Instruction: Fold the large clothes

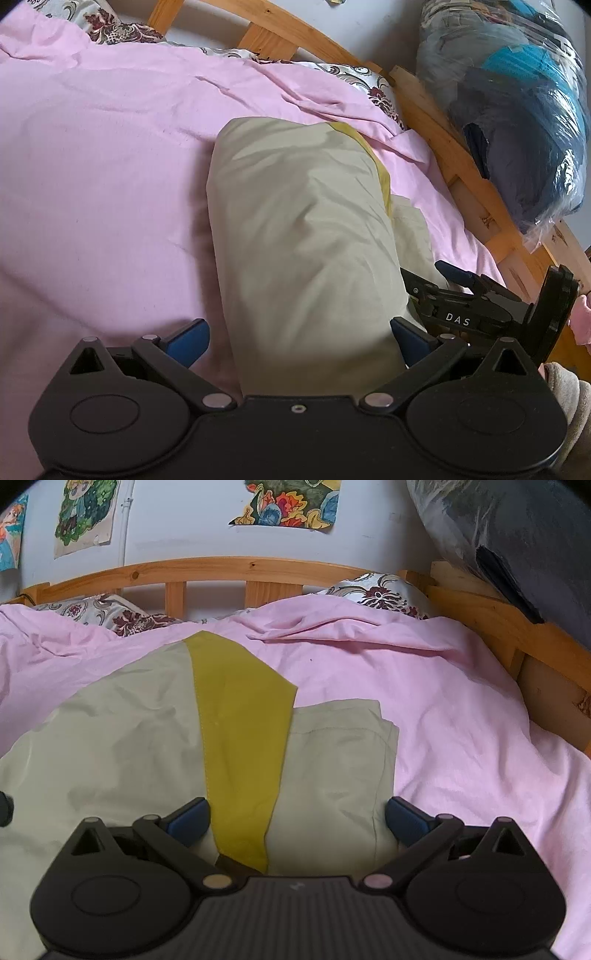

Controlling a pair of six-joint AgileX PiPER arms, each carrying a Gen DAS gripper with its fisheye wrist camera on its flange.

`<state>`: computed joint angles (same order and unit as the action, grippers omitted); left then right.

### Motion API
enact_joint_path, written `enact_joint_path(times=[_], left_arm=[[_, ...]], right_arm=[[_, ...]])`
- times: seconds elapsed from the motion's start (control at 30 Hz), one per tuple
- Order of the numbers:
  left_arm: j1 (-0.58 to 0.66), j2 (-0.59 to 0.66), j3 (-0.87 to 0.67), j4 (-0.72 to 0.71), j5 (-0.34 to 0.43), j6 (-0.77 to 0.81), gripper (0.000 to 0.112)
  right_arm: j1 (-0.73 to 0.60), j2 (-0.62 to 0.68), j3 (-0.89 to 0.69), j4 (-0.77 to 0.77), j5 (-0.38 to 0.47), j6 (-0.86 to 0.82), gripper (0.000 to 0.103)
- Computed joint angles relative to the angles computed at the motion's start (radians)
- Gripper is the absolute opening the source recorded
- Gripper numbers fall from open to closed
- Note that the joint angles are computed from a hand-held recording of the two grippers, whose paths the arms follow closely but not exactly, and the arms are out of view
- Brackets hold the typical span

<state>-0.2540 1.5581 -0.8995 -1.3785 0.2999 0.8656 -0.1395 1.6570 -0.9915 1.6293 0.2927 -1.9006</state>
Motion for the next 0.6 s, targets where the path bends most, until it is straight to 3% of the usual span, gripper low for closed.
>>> enact_joint_path(times=[0.2,0.37,0.6], left_arm=[[0.013,0.007,-0.016,0.045,0.03,-0.047,0.102],[0.067,0.04,-0.036,-0.015,0.165,0.039,0.102],[0.065,0.069,-0.053,-0.024,0.18,0.03,0.102]], right_arm=[[-0.012,-0.006,-0.003,-0.042,0.024,0.052,0.103],[-0.123,-0.011,-0.029,-0.091,0.211,0.162,0.103],[-0.215,0.074,-0.19,-0.313,0.358,0.475,0.103]])
